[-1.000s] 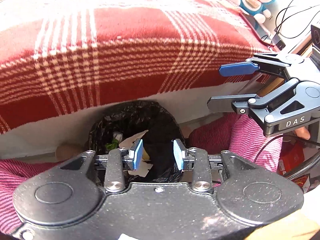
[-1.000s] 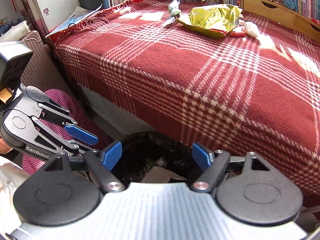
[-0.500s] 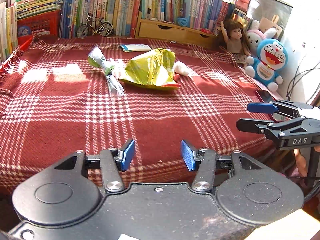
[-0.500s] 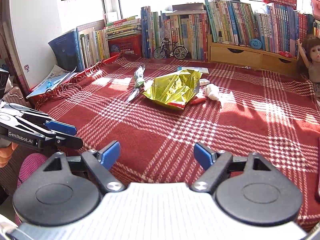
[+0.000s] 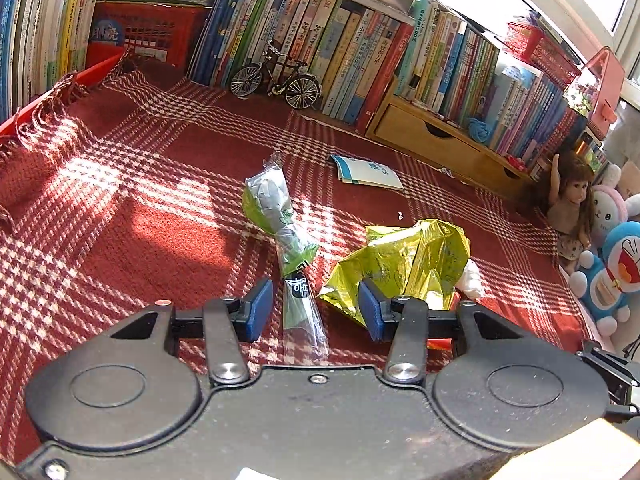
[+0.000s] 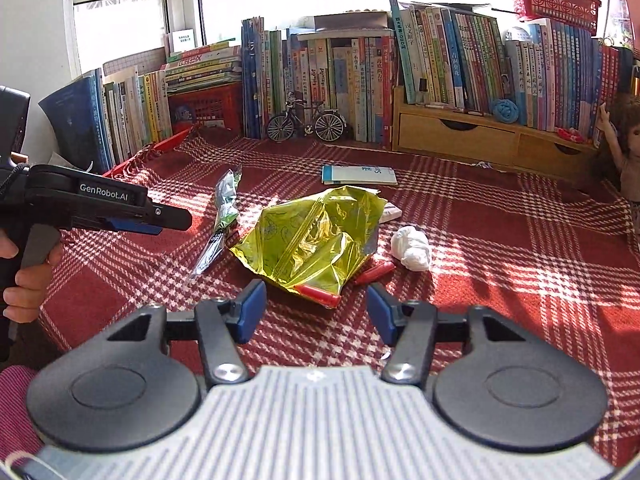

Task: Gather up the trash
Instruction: 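Grasp the clear green-labelled bag with the left tool while the right tool grasps the red marker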

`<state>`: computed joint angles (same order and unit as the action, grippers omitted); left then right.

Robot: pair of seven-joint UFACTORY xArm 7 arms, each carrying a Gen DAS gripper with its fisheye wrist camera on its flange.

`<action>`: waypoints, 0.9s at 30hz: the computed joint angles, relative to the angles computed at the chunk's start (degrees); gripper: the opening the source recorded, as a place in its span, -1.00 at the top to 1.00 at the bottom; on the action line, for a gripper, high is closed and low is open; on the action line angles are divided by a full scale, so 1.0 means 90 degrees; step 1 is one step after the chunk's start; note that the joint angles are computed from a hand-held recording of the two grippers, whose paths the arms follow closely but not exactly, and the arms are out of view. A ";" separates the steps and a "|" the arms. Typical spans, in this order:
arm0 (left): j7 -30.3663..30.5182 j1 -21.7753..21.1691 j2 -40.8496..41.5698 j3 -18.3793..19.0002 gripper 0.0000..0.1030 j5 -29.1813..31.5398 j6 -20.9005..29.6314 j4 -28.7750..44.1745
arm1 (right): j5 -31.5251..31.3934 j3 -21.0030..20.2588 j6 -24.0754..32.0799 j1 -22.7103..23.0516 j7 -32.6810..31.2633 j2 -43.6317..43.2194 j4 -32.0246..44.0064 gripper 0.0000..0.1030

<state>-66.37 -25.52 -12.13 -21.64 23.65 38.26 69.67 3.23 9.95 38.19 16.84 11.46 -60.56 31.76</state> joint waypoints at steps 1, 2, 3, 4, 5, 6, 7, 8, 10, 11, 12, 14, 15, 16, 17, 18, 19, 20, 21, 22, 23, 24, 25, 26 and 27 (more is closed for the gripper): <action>-0.0079 0.0060 0.0160 -0.0007 0.15 0.0086 0.0007 0.0082 | -0.0016 0.0019 -0.0063 -0.0016 -0.0016 0.0176 0.0040 0.26; -0.0179 0.0085 0.0308 -0.0017 0.16 0.0200 0.0076 0.0183 | -0.0034 0.0053 -0.0133 -0.0053 0.0007 0.0330 0.0077 0.39; -0.0252 0.0086 0.0465 -0.0001 0.16 0.0315 0.0132 0.0288 | -0.0039 0.0069 -0.0218 -0.0075 0.0035 0.0455 0.0101 0.48; -0.0332 0.0065 0.0603 0.0038 0.16 0.0417 0.0147 0.0369 | -0.0047 0.0067 -0.0342 -0.0072 0.0031 0.0592 0.0115 0.48; -0.0407 0.0028 0.0718 0.0092 0.16 0.0492 0.0143 0.0422 | -0.0074 0.0079 -0.0420 -0.0080 0.0026 0.0726 0.0144 0.48; -0.0488 -0.0019 0.0820 0.0149 0.16 0.0541 0.0158 0.0468 | -0.0115 0.0109 -0.0467 -0.0102 0.0032 0.0840 0.0172 0.48; -0.0526 -0.0068 0.0931 0.0215 0.16 0.0557 0.0170 0.0531 | -0.0158 0.0119 -0.0492 -0.0103 0.0012 0.0943 0.0196 0.46; -0.0556 -0.0120 0.1021 0.0281 0.16 0.0571 0.0182 0.0585 | -0.0206 0.0144 -0.0502 -0.0112 -0.0007 0.1091 0.0235 0.44; -0.0625 -0.0217 0.1140 0.0408 0.16 0.0534 0.0170 0.0605 | -0.0259 0.0165 -0.0481 -0.0115 0.0004 0.1273 0.0270 0.27; -0.0611 -0.0259 0.1192 0.0464 0.16 0.0482 0.0145 0.0614 | -0.0294 0.0174 -0.0472 -0.0122 0.0002 0.1362 0.0267 0.25; -0.0587 -0.0295 0.1233 0.0513 0.16 0.0443 0.0122 0.0611 | -0.0351 0.0224 -0.0483 -0.0167 0.0046 0.1400 0.0252 0.09; -0.0650 -0.0365 0.1309 0.0577 0.16 0.0615 0.0085 0.0626 | -0.0424 0.0261 -0.0471 -0.0176 0.0085 0.1501 0.0226 -0.04; -0.0665 -0.0399 0.1337 0.0601 0.16 0.0697 0.0084 0.0645 | -0.0412 0.0240 -0.0494 -0.0142 0.0102 0.1538 0.0196 -0.12; -0.0675 -0.0432 0.1357 0.0621 0.17 0.0750 0.0103 0.0668 | -0.0385 0.0193 -0.0437 -0.0076 0.0071 0.1603 0.0216 -0.15; -0.0703 -0.0461 0.1370 0.0639 0.21 0.0811 0.0110 0.0678 | -0.0347 0.0139 -0.0382 -0.0001 0.0026 0.1657 0.0226 -0.15; -0.0705 -0.0490 0.1377 0.0651 0.40 0.0851 0.0144 0.0695 | -0.0329 0.0129 -0.0352 0.0039 0.0013 0.1677 0.0213 -0.15; -0.0682 -0.0515 0.1381 0.0659 0.52 0.0851 0.0165 0.0703 | -0.0381 0.0188 -0.0411 0.0017 0.0033 0.1638 0.0147 -0.15; -0.0698 -0.0532 0.1357 0.0671 0.53 0.0893 0.0137 0.0668 | -0.0427 0.0216 -0.0423 0.0019 0.0022 0.1604 0.0122 -0.15; -0.0745 -0.0544 0.1313 0.0676 0.54 0.0985 0.0081 0.0606 | -0.0447 0.0216 -0.0382 0.0048 -0.0004 0.1569 0.0118 -0.15; -0.0786 -0.0550 0.1270 0.0673 0.55 0.1080 0.0025 0.0544 | -0.0422 0.0181 -0.0340 0.0101 -0.0031 0.1519 0.0110 -0.08; -0.0819 -0.0549 0.1223 0.0666 0.56 0.1143 -0.0030 0.0484 | -0.0382 0.0146 -0.0282 0.0155 -0.0050 0.1455 0.0098 -0.05; -0.0826 -0.0543 0.1178 0.0657 0.56 0.1151 -0.0076 0.0431 | -0.0350 0.0118 -0.0240 0.0189 -0.0068 0.1398 0.0084 -0.02; -0.0823 -0.0533 0.1126 0.0645 0.56 0.1131 -0.0115 0.0379 | -0.0317 0.0114 -0.0172 0.0224 -0.0062 0.1266 0.0031 -0.01; -0.0819 -0.0520 0.1060 0.0631 0.56 0.1109 -0.0157 0.0317 | -0.0297 0.0112 -0.0136 0.0237 -0.0061 0.1200 0.0005 -0.01; -0.0813 -0.0504 0.0986 0.0609 0.56 0.1102 -0.0197 0.0250 | -0.0284 0.0120 -0.0082 0.0241 -0.0048 0.1110 -0.0029 -0.02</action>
<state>-73.69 -30.05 -3.26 -16.15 33.56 36.48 71.92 0.67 11.03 37.45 19.01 11.02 -50.57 31.50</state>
